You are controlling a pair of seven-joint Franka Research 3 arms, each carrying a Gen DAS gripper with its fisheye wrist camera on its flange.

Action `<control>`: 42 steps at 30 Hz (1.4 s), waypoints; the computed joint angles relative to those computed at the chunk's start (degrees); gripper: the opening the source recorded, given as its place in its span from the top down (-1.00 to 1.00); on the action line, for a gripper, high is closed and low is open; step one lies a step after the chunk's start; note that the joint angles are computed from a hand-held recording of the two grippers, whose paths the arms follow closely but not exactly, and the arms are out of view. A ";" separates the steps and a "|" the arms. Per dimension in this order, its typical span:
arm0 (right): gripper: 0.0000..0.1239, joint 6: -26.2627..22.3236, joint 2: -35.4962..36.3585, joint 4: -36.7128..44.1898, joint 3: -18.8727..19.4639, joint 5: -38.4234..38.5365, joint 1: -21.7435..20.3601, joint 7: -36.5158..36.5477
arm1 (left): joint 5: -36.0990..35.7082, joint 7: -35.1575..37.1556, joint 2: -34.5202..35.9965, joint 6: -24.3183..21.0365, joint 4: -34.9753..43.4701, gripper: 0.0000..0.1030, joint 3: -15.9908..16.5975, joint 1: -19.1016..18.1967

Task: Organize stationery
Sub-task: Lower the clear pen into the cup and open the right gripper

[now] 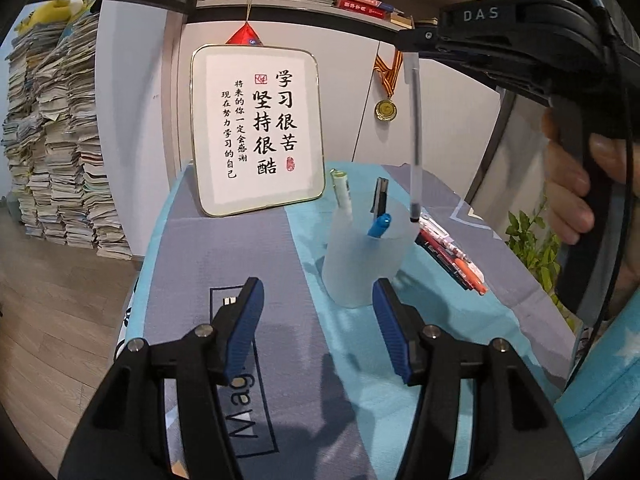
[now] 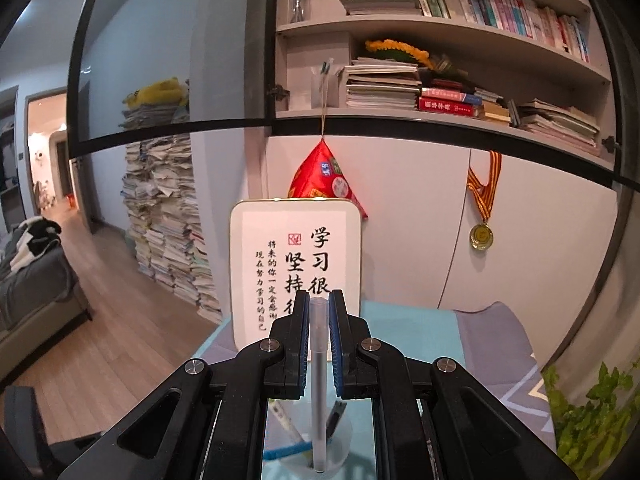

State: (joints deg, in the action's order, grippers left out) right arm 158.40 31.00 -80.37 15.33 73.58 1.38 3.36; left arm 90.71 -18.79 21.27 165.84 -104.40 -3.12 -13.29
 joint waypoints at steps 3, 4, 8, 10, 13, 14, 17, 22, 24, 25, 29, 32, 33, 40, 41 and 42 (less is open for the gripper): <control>0.84 1.16 1.45 1.42 -0.10 -0.72 0.72 0.51 | -0.07 0.10 0.61 0.85 0.51 -0.06 0.18 0.39; 0.84 0.92 1.97 1.81 -0.47 -1.99 0.99 2.00 | -0.09 0.09 0.82 1.15 0.65 -0.06 0.27 0.48; 0.84 0.76 3.40 2.39 -0.25 -4.73 0.70 4.69 | -0.23 0.43 1.60 2.27 1.25 -0.06 0.58 0.65; 0.84 0.13 3.94 2.62 -0.55 -6.78 0.63 7.03 | -0.70 0.99 1.90 2.69 1.42 -0.06 0.73 0.69; 0.84 -0.58 4.26 2.44 -0.81 -9.69 0.39 9.49 | -1.23 1.30 2.13 3.11 1.50 -0.06 1.01 0.63; 0.84 -0.77 4.19 2.07 -0.83 -10.47 0.25 10.09 | -1.44 1.40 2.15 3.15 1.50 -0.06 1.09 0.58; 0.84 -1.74 3.91 0.92 -1.40 -13.21 0.08 12.54 | -2.12 2.28 2.14 3.29 1.45 -0.06 1.23 0.39; 0.84 -4.91 3.92 -0.17 -3.12 -18.65 -0.06 18.82 | -4.07 4.52 2.28 3.39 1.45 -0.06 1.38 -0.06; 0.84 -5.68 4.03 -0.34 -3.56 -20.58 -0.01 20.50 | -5.29 5.89 2.28 3.23 1.38 -0.06 1.40 -0.37; 0.84 -6.13 4.03 -0.50 -3.78 -21.55 0.00 21.25 | -5.63 6.33 2.25 3.15 1.35 -0.06 1.47 -0.61; 0.83 -8.58 3.57 -1.29 -3.70 -23.66 -0.80 22.49 | -6.44 7.19 2.00 2.74 1.20 -0.06 1.70 -1.58; 0.72 -10.63 2.46 -2.35 -3.73 -23.72 -1.75 22.31 | -7.78 8.74 2.06 2.45 1.35 -0.06 1.57 -2.04; 0.65 -10.63 1.89 -3.04 -3.68 -23.25 -2.09 21.86 | -8.14 9.29 2.09 2.40 1.45 -0.06 1.53 -2.27; 0.41 -7.02 -2.25 -9.14 -4.92 -16.64 -4.78 15.16 | -11.39 14.05 3.38 2.56 3.19 -0.06 1.35 -3.84; 0.41 -6.51 -2.20 -9.43 -5.72 -17.30 -4.56 15.73 | -12.22 15.19 3.76 2.73 3.63 -0.06 1.30 -4.11; 0.41 -6.12 -2.00 -9.86 -6.63 -18.21 -4.56 16.52 | -13.06 16.27 4.11 2.90 4.04 -0.06 1.34 -4.39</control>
